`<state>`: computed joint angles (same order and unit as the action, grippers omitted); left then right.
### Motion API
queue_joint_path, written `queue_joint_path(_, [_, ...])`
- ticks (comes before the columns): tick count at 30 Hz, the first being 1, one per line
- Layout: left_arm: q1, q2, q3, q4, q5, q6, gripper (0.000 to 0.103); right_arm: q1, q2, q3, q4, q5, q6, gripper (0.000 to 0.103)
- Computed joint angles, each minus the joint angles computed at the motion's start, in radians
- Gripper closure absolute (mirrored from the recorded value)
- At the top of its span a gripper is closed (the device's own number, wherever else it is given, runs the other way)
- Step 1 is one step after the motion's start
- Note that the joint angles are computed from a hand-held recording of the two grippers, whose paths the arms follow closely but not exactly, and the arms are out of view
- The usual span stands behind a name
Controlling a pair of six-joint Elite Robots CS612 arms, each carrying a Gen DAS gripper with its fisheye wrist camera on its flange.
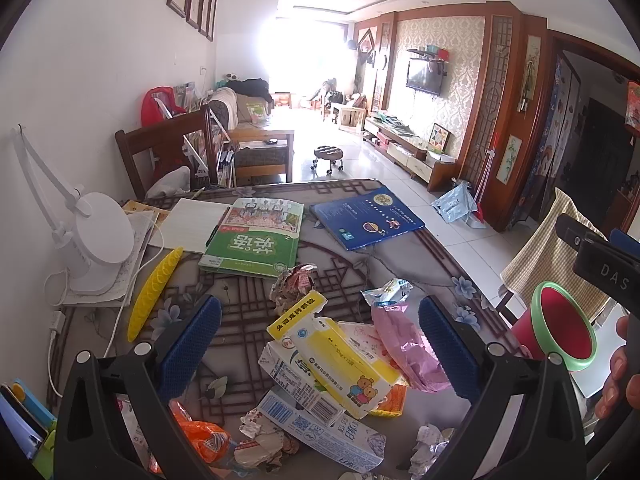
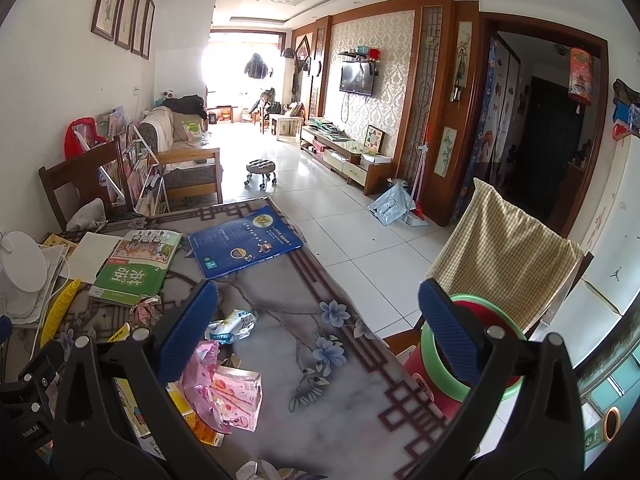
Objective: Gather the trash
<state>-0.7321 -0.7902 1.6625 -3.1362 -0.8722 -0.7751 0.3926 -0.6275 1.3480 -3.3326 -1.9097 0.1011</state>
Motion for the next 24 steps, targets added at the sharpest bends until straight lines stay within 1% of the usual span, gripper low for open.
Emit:
queue_joint_path(10, [-0.002,0.0,0.002,0.026,-0.006,-0.03,0.008,-0.003,-0.005,0.007,0.008,0.017,0.022,0.004])
queue_joint_path(11, [-0.001,0.0,0.002,0.026,-0.009,-0.029,0.008,-0.002,-0.005,0.005,0.016,0.024,0.037,0.004])
queue_joint_path(16, [0.007,-0.004,0.02,0.01,-0.027,-0.025,0.008,-0.001,-0.005,0.011,0.015,0.01,0.021,0.004])
queue_joint_path(19, [0.011,-0.006,0.038,-0.002,-0.029,-0.009,0.008,0.001,-0.002,0.01,0.022,-0.001,0.008,0.004])
queue_joint_path(22, [0.017,-0.016,0.067,-0.007,-0.03,-0.017,0.008,-0.002,-0.011,0.017,0.078,0.031,0.04,0.004])
queue_joint_path(24, [0.022,-0.025,0.09,0.007,-0.028,-0.047,0.008,-0.006,-0.013,0.024,0.111,0.055,0.064,0.004])
